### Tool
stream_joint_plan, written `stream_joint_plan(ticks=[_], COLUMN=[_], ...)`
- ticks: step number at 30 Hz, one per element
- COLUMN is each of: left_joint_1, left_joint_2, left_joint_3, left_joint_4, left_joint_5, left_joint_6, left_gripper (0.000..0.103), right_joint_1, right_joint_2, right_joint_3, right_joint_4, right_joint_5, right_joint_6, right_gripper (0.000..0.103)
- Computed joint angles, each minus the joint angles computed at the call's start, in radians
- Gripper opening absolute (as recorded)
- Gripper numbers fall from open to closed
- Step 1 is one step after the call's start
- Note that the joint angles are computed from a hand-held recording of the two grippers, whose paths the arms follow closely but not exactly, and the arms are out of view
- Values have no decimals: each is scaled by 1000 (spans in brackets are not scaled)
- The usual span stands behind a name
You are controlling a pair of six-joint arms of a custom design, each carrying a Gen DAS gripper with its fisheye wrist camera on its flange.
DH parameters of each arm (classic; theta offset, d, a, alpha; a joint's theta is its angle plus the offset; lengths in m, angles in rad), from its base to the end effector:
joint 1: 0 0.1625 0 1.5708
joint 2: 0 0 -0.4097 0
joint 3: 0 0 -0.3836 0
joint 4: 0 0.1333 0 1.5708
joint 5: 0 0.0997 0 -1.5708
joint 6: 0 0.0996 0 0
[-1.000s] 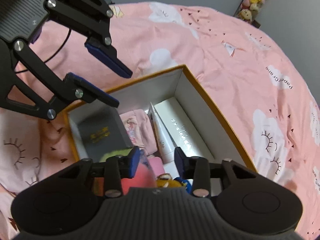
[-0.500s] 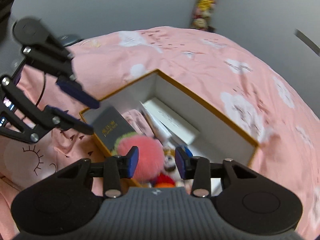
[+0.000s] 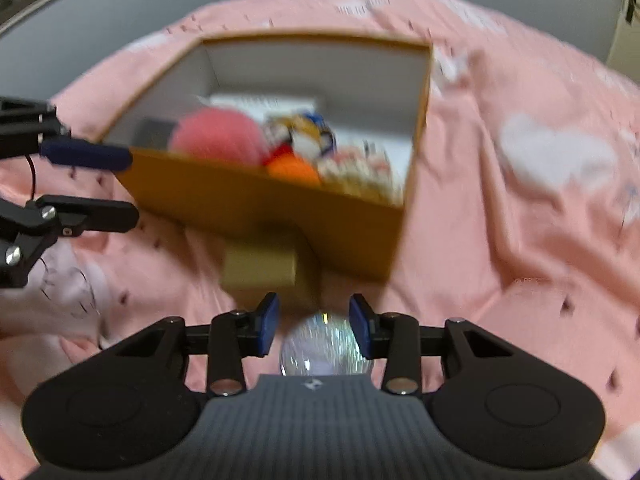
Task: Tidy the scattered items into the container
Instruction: 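Grasp the small gold gift box with the left gripper while the right grasps the glitter compact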
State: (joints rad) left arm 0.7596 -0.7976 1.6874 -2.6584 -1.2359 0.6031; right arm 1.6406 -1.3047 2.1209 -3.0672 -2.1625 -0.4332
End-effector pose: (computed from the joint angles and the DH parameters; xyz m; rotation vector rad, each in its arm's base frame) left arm -0.3526 -0.5638 0.0850 1.7906 2.1679 -0.3268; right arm 0.1124 -0.4934 0.2767 0.3409 -2.3500 0.6916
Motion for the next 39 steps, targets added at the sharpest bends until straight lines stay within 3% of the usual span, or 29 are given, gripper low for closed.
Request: stream_joint_plan(ticks=[6, 8, 11, 15, 20, 28, 30, 39], left_joint_1=[6, 11, 15, 21, 27, 40, 39, 28], left_joint_2=[68, 83, 104, 139, 161, 193, 191, 155], left_joint_3=[-43, -61, -82, -121, -155, -206, -204, -167], left_joint_4=[45, 70, 96, 133, 189, 270, 267, 267], left_joint_5=[20, 16, 11, 13, -14, -13, -13, 39], left_joint_6=[48, 48, 68, 71, 81, 3, 5, -35], left_gripper=[58, 63, 64, 64, 64, 55, 55, 54], right_joint_1=[-35, -51, -74, -97, -134, -156, -159, -151], right_joint_2=[26, 24, 15, 9, 0, 14, 12, -40], right_joint_3=[-17, -27, -44, -62, -81, -96, -94, -52], right_joint_4=[60, 94, 161, 229, 294, 322, 320, 305], right_joint_5=[-32, -32, -19, -7, 57, 98, 107, 156], right_joint_6=[46, 86, 151, 217, 273, 285, 285, 298], right_gripper=[44, 48, 54, 54, 59, 65, 64, 34])
